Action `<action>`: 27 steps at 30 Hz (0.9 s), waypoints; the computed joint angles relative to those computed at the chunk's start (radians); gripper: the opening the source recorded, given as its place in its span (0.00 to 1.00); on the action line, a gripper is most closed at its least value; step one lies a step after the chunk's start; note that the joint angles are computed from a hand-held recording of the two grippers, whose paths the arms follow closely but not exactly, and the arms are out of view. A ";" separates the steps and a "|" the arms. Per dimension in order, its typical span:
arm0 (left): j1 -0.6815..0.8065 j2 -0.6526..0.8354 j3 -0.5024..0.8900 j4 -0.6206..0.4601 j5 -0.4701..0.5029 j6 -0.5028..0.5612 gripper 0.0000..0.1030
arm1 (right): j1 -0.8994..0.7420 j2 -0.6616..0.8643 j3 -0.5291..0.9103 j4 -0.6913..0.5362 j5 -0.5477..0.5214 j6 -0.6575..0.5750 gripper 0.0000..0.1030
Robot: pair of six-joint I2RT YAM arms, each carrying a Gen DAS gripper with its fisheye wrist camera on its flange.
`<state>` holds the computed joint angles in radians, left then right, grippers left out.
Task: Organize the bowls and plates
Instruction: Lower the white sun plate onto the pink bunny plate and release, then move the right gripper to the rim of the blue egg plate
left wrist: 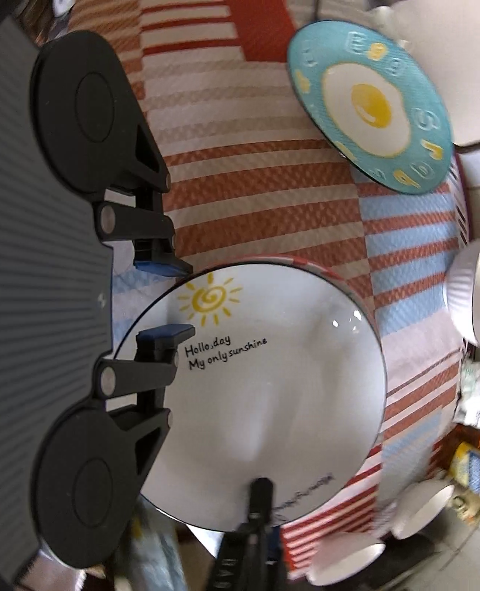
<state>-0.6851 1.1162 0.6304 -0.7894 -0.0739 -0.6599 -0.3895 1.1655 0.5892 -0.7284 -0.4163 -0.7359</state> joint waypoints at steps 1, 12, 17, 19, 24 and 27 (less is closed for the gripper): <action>-0.011 0.008 0.005 -0.002 -0.011 -0.006 0.25 | 0.001 0.006 0.002 0.005 0.002 0.006 0.27; 0.001 0.017 0.025 -0.029 -0.017 -0.031 0.25 | 0.028 0.023 -0.057 0.137 0.004 0.014 0.32; -0.031 0.001 0.071 -0.093 -0.055 -0.062 0.25 | -0.072 0.028 0.005 0.064 -0.095 -0.067 0.32; -0.037 -0.027 0.092 -0.114 -0.062 -0.063 0.25 | -0.135 0.045 0.054 -0.001 -0.157 -0.122 0.32; -0.079 -0.053 0.205 -0.203 -0.104 -0.063 0.26 | -0.256 0.046 0.178 -0.191 -0.269 -0.272 0.33; -0.103 -0.063 0.279 -0.258 -0.146 -0.044 0.28 | -0.292 0.038 0.251 -0.312 -0.320 -0.354 0.34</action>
